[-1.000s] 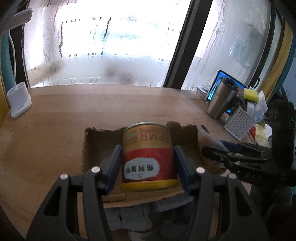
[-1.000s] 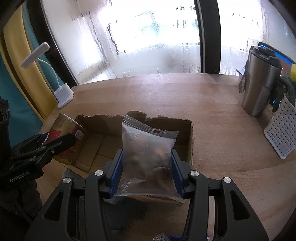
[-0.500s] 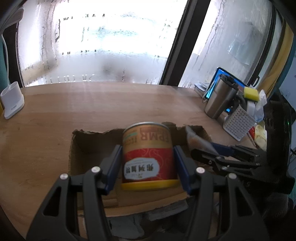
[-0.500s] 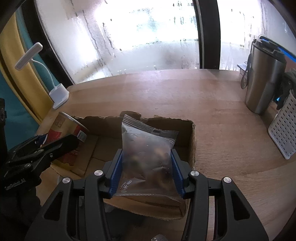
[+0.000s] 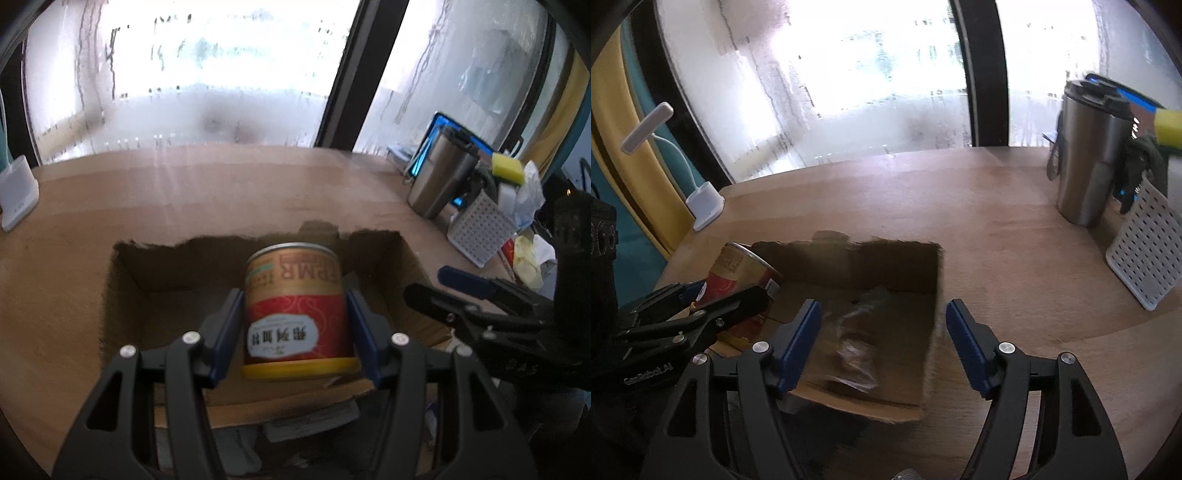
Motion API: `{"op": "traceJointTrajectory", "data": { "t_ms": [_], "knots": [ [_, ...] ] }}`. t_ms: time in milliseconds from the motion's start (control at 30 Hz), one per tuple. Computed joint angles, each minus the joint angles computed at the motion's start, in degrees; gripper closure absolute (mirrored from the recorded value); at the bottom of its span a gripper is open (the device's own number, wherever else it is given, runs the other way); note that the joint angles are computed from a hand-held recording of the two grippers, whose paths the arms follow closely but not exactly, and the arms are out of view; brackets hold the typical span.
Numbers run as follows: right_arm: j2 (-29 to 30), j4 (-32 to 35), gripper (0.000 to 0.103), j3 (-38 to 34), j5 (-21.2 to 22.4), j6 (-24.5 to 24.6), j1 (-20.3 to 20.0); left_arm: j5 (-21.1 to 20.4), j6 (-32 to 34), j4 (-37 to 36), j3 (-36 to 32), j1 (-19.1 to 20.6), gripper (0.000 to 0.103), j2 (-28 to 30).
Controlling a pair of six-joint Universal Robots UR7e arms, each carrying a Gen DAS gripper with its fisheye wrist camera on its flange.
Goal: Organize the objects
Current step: 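Lower the red tin can into the box and open the left tool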
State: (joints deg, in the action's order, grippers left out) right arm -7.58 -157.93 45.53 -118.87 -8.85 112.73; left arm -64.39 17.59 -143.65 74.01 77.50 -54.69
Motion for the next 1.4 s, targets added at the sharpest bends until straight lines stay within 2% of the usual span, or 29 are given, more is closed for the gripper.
{"op": "traceJointTrajectory", "data": {
  "t_ms": [267, 700, 1167, 1333, 1400],
  "knots": [
    [-3.61, -3.22, 0.030, 6.31, 0.56, 1.46, -1.55, 0.44, -1.03, 0.55, 0.57, -1.23, 0.046, 0.47],
    [-8.88, -7.45, 0.030, 14.01, 1.97, -1.01, -3.20, 1.10, -4.62, 2.66, 0.64, -3.50, 0.046, 2.62],
    [-12.49, -10.49, 0.030, 18.98, 2.79, -0.72, -5.29, 1.79, -7.87, 7.40, -1.96, -3.98, 0.045, 5.63],
    [-13.23, -11.58, 0.030, 20.50, 3.06, -0.53, -5.69, 2.55, -8.93, 8.11, -2.30, -4.05, 0.041, 5.79],
    [-13.31, -11.94, 0.030, 20.77, 2.89, -0.37, -5.70, 2.65, -8.10, 6.38, -1.34, -4.29, 0.035, 5.18]
  ]
}}
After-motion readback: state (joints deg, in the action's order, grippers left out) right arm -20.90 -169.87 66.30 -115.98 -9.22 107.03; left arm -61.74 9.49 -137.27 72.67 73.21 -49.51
